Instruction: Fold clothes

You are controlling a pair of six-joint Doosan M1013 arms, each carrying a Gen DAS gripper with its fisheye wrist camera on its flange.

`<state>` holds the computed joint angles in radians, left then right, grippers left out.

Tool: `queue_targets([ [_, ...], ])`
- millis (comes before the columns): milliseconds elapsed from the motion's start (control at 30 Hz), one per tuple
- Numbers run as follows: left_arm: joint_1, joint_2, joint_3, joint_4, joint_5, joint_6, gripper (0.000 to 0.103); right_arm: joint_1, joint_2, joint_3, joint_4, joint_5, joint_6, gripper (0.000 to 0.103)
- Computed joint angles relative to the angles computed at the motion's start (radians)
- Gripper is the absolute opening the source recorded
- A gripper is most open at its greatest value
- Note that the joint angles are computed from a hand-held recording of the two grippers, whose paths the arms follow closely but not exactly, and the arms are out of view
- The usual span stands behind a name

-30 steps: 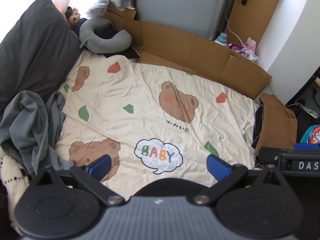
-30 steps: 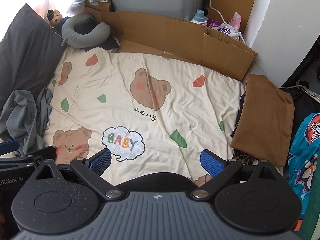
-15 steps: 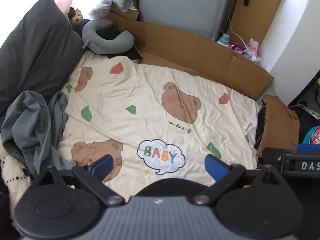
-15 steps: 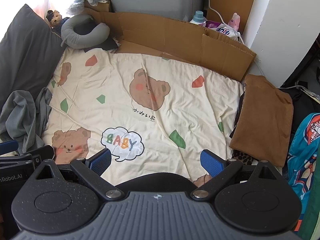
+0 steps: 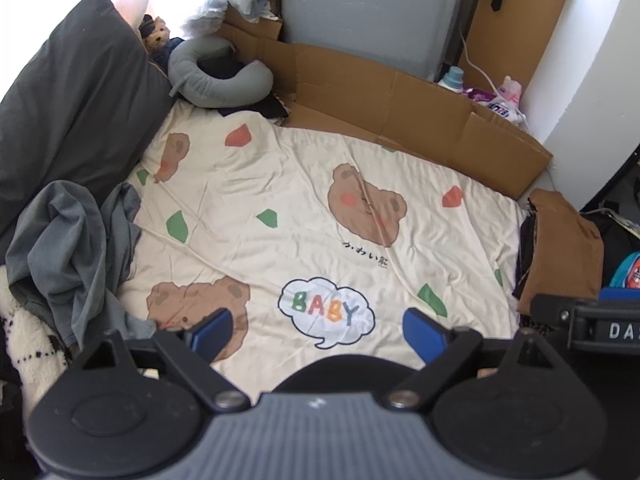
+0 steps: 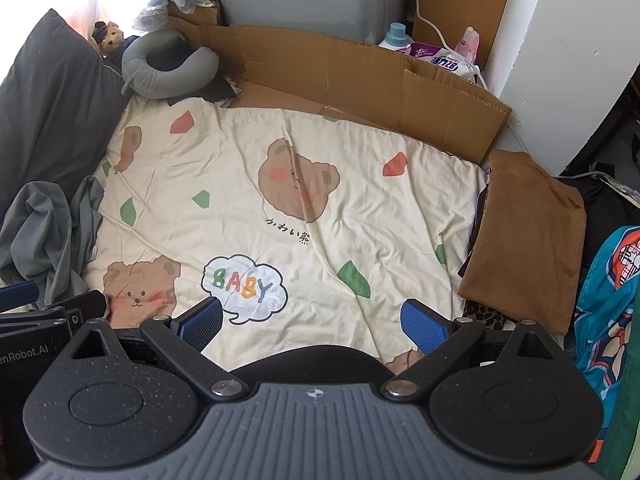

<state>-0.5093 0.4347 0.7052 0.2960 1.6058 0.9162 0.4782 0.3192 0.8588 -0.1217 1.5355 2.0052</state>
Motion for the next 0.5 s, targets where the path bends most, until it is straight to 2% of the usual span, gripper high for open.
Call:
queue_targets([
  [500, -0.002, 0.001, -0.002, -0.002, 0.003, -0.006, 0.093, 0.004, 0.004, -0.007, -0.011, 0.007, -0.002, 0.099],
])
